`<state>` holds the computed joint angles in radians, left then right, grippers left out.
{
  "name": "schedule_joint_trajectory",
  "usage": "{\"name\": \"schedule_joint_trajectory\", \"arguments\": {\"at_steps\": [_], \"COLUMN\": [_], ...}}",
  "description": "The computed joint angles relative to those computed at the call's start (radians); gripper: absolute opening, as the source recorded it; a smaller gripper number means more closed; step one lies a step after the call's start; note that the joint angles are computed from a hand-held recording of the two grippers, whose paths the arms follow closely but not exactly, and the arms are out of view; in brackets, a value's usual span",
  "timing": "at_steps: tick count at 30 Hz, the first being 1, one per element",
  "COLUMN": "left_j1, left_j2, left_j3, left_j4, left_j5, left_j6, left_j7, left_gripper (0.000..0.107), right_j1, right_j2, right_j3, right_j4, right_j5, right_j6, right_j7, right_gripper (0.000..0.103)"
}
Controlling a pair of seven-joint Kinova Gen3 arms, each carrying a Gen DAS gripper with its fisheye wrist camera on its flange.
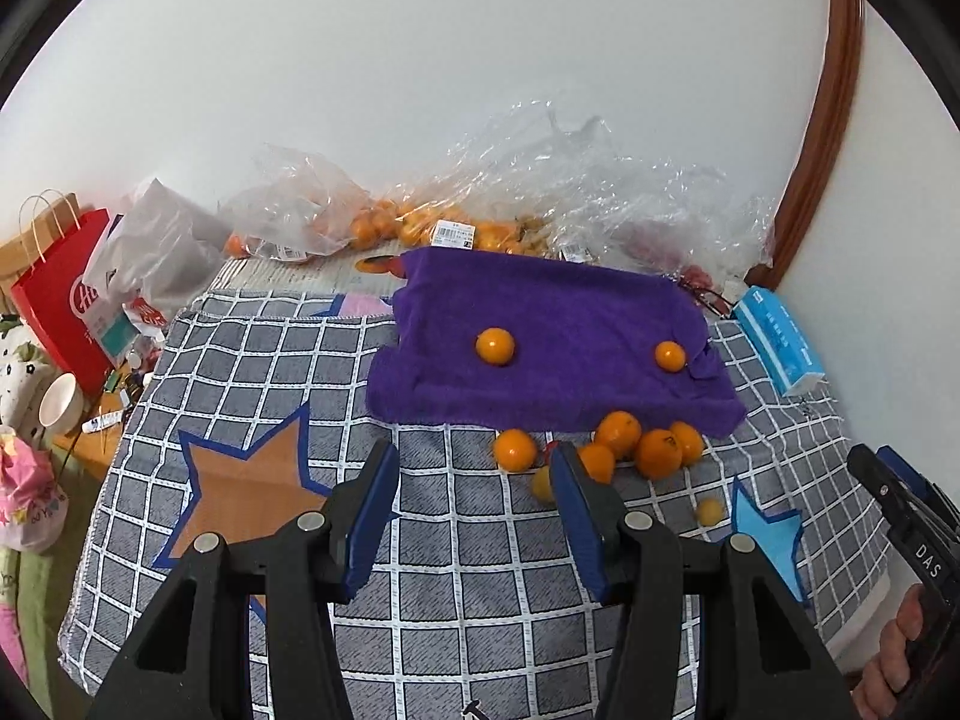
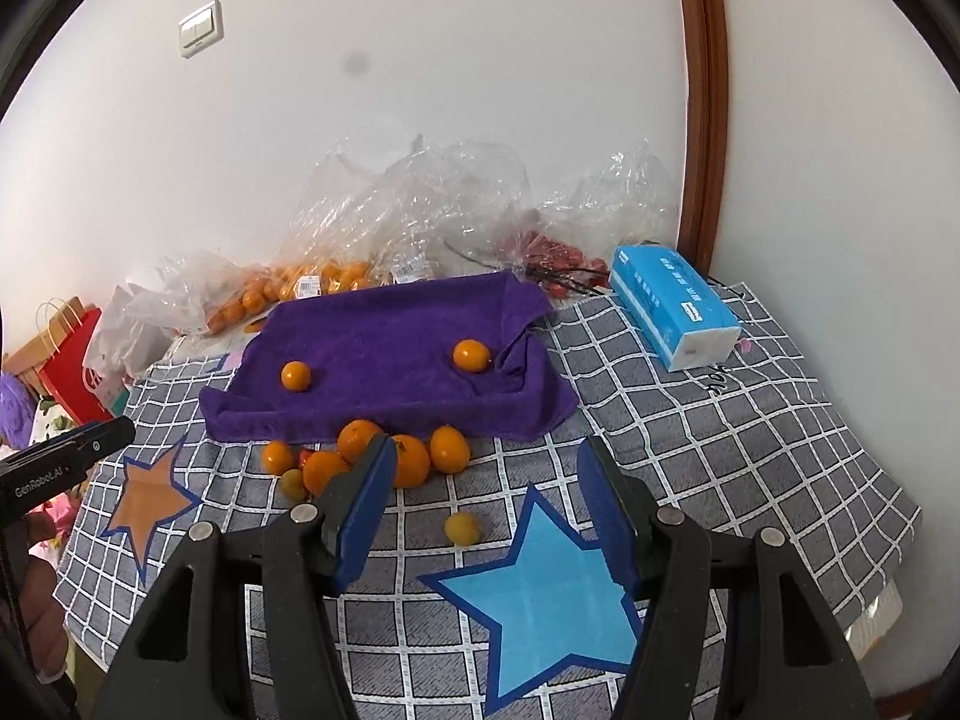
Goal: Organize fruits
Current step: 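Pull both open grippers back from the towel toward the fruit row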
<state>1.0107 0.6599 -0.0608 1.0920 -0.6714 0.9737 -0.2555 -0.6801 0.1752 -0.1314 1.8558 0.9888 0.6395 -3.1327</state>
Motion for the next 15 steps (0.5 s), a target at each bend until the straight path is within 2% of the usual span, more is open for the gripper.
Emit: {"name": "schedule_joint_trajectory", "arguments": {"at_steps": [3,7,12,15], "left_j1": [-0.002,-0.025,-0.042,-0.047], "left_j2": [0.003,0.008,0.036,0.038], "left_j3": [-0.003,0.004,0.006,0.000], "left_j4": [0.021,0.049,0.043,0.067], "left_j5": [-0.003,0.014,0.048,0.059], "left_j6": [-0.018,-0.061,-0.054,-0.080], "left_j7": [0.015,0.019,-0.006,0.001], "left_gripper": [0.050,0.050,0.050,0.050], "right_j1": [0.036,0.006,0.036,0.028], "right_j2": [0.015,0.040,0.090,0.141], "right_j3": [-0.035,0.020,0.053,0.071], "right_j4": [0.013,0.024,0.049,0.038], "right_j5": [0.028,0.005,-0.079,-0.118], "right_j6": [-0.008,-0.038,-0.189,-0.229], "right_j7": [-0.024,-0.007,0.036,0.090], "right_gripper": [0.062,0.062,0.061,0.054]}}
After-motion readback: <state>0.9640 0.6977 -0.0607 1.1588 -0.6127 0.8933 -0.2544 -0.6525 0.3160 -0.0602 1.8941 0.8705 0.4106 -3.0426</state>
